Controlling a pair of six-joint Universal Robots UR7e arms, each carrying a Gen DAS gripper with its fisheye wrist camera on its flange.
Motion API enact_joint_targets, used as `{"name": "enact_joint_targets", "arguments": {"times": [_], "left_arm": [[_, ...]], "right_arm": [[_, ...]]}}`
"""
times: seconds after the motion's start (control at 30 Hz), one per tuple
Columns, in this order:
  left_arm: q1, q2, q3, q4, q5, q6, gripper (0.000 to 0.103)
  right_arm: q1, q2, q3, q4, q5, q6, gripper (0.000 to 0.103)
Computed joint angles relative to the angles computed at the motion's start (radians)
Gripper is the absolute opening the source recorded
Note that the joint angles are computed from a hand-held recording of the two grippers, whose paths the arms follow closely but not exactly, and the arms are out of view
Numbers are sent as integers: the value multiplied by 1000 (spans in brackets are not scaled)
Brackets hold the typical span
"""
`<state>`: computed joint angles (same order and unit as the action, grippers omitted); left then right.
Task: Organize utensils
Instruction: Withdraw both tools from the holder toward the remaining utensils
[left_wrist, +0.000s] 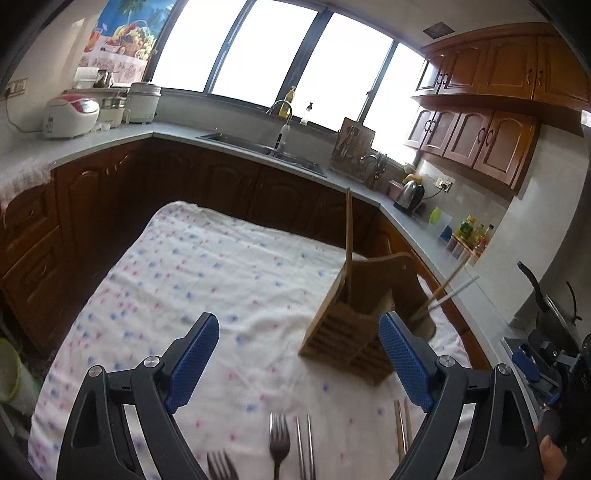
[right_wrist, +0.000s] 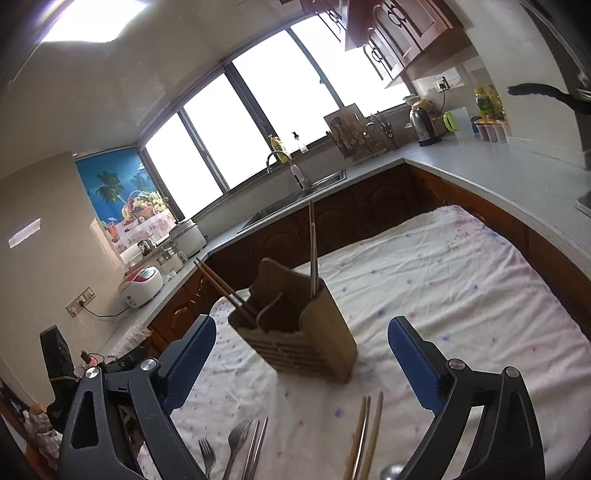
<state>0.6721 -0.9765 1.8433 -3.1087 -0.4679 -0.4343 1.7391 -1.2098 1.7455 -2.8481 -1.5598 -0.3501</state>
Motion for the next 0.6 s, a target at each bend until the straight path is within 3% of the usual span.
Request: {"name": "enact_joint_targets", "arguments": {"times": [0.27,0.6], "left_arm": [[-80,-113,149,142,21,-217,89],[-149,-166,233,288,16,-396,89]], "right_arm": [[-15,-84,92,1,-17,2,96],[-36,-166,202,-10,-57,-9,96]]}}
